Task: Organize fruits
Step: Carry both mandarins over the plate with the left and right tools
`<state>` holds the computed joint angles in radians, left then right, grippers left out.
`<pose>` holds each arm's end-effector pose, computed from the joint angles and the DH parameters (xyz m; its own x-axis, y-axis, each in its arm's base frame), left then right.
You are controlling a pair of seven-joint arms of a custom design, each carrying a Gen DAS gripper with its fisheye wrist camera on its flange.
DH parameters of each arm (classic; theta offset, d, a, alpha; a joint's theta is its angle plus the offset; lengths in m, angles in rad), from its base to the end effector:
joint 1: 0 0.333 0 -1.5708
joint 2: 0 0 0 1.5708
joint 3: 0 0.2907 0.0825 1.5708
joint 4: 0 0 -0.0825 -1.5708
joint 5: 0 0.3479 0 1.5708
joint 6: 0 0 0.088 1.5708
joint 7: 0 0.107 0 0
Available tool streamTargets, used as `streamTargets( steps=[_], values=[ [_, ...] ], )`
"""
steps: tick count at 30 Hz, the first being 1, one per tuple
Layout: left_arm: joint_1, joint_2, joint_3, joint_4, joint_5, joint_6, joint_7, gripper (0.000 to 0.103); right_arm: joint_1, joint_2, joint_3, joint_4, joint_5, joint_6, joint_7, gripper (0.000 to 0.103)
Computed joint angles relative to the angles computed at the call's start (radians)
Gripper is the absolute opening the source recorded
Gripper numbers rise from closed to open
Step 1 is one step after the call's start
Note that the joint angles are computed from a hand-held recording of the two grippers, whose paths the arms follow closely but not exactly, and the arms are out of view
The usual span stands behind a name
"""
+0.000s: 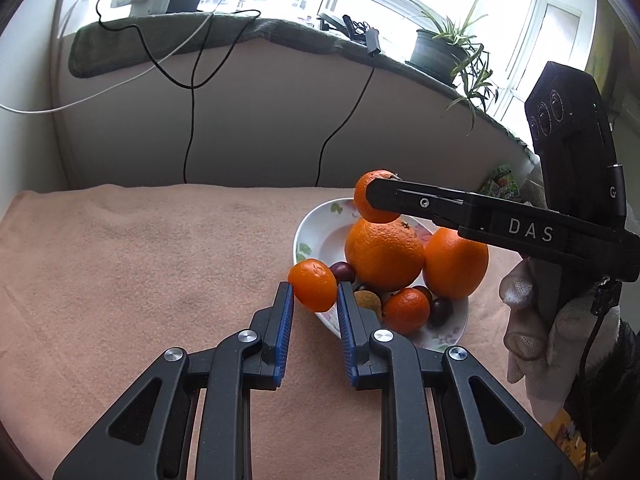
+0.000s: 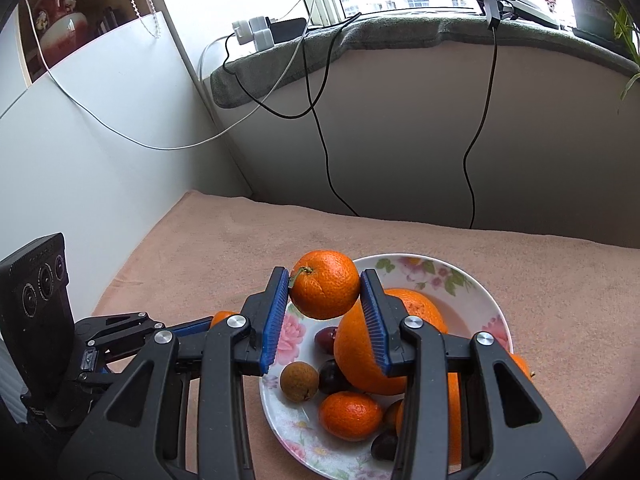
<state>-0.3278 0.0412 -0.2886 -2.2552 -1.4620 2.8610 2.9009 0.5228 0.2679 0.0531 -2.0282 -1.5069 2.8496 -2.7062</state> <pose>0.4468 -0.2489 0.3712 -0.6403 -0.7109 0.2909 -0.6510 0.3012 -0.6968 0.4493 0.3539 0.3412 0.0252 -0.9804 -0.1953 -0.6691 0.1286 -0.7320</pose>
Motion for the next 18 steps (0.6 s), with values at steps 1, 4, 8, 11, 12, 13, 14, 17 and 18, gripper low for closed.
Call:
streamTargets(
  steps=[1,4,8,11,12,13,14,17,18],
  values=[
    [-0.002,0.006,-0.001,0.006,0.006,0.001,-0.006,0.021,-0.001,0.004,0.001,0.003,0.012,-0.002,-0.017,0.039],
    [-0.002,0.019,-0.005,0.018,0.022,0.000,-0.015,0.021,0.000,0.016,-0.002,0.013,0.044,-0.007,-0.065,0.039],
    [-0.001,0.033,-0.012,0.026,0.030,0.003,-0.024,0.021,0.013,0.025,-0.010,0.019,0.065,-0.018,-0.098,0.039],
    [0.000,0.036,-0.015,0.027,0.029,0.004,-0.024,0.021,0.017,0.031,-0.017,0.023,0.076,-0.015,-0.110,0.039],
    [0.000,0.037,-0.016,0.027,0.031,0.004,-0.026,0.021,0.016,0.035,-0.019,0.026,0.082,-0.011,-0.117,0.039],
    [0.000,0.038,-0.017,0.028,0.031,0.006,-0.026,0.021,0.018,0.037,-0.021,0.028,0.084,-0.010,-0.120,0.039],
    [0.000,0.038,-0.018,0.027,0.031,0.007,-0.025,0.021,0.018,0.042,-0.023,0.034,0.092,-0.009,-0.129,0.039],
    [-0.001,0.040,-0.021,0.028,0.026,0.013,-0.022,0.021,0.026,0.048,-0.028,0.038,0.104,-0.010,-0.144,0.039],
    [0.000,0.039,-0.020,0.027,0.026,0.010,-0.022,0.021,0.029,0.049,-0.030,0.039,0.109,-0.012,-0.151,0.039]
  ],
)
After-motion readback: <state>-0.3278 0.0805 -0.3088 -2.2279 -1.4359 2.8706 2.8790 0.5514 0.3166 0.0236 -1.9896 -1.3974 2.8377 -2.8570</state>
